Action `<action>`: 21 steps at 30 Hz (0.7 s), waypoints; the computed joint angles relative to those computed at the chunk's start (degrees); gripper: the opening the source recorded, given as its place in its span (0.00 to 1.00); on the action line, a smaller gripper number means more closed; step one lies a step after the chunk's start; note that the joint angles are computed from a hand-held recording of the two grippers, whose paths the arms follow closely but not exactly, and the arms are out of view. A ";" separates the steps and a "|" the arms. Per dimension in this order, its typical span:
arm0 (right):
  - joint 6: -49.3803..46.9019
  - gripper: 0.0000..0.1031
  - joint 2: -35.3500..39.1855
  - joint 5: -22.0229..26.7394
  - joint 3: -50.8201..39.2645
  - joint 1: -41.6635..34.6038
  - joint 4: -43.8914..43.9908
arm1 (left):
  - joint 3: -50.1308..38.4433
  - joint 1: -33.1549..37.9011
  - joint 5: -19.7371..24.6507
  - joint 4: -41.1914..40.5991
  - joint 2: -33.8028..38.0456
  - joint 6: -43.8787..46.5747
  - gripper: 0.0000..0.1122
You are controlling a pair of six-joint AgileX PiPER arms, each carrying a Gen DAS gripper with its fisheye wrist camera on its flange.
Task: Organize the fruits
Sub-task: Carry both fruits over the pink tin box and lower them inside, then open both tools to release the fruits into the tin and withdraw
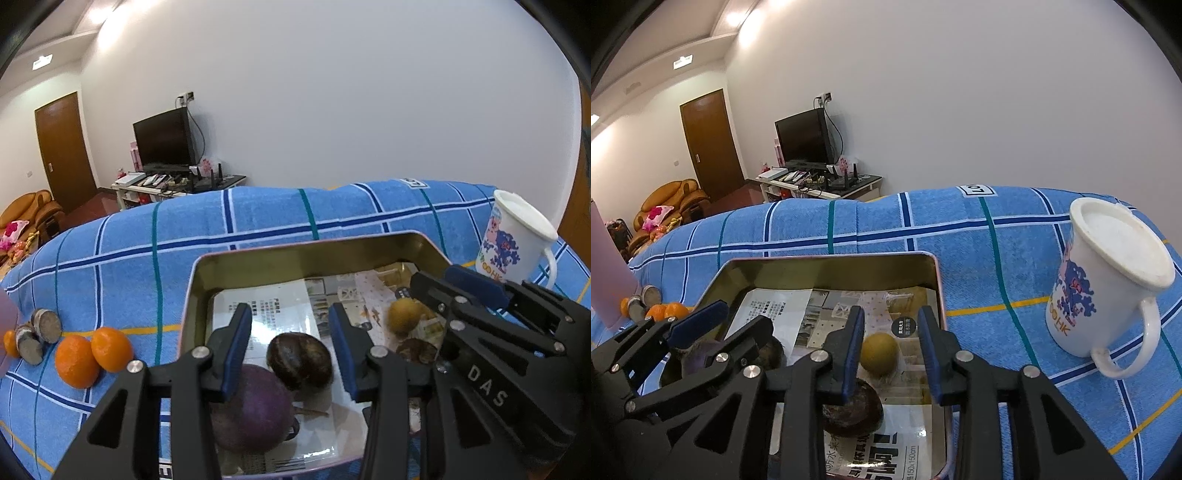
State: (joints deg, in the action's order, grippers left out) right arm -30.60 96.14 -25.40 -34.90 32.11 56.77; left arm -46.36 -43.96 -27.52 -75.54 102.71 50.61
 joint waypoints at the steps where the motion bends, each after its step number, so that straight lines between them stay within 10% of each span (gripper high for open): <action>1: 0.20 0.37 -0.15 -0.30 0.21 -0.01 0.13 | 0.22 -0.02 -0.39 -0.10 -0.15 -0.42 0.47; 12: 16.63 0.46 -3.16 -1.73 4.76 -2.24 -14.98 | 5.56 -0.67 -6.93 3.42 -3.27 -10.71 0.80; 21: 17.71 0.84 -6.24 -15.23 9.85 2.82 -9.96 | 9.45 -1.22 -10.13 6.18 -5.27 -15.06 0.92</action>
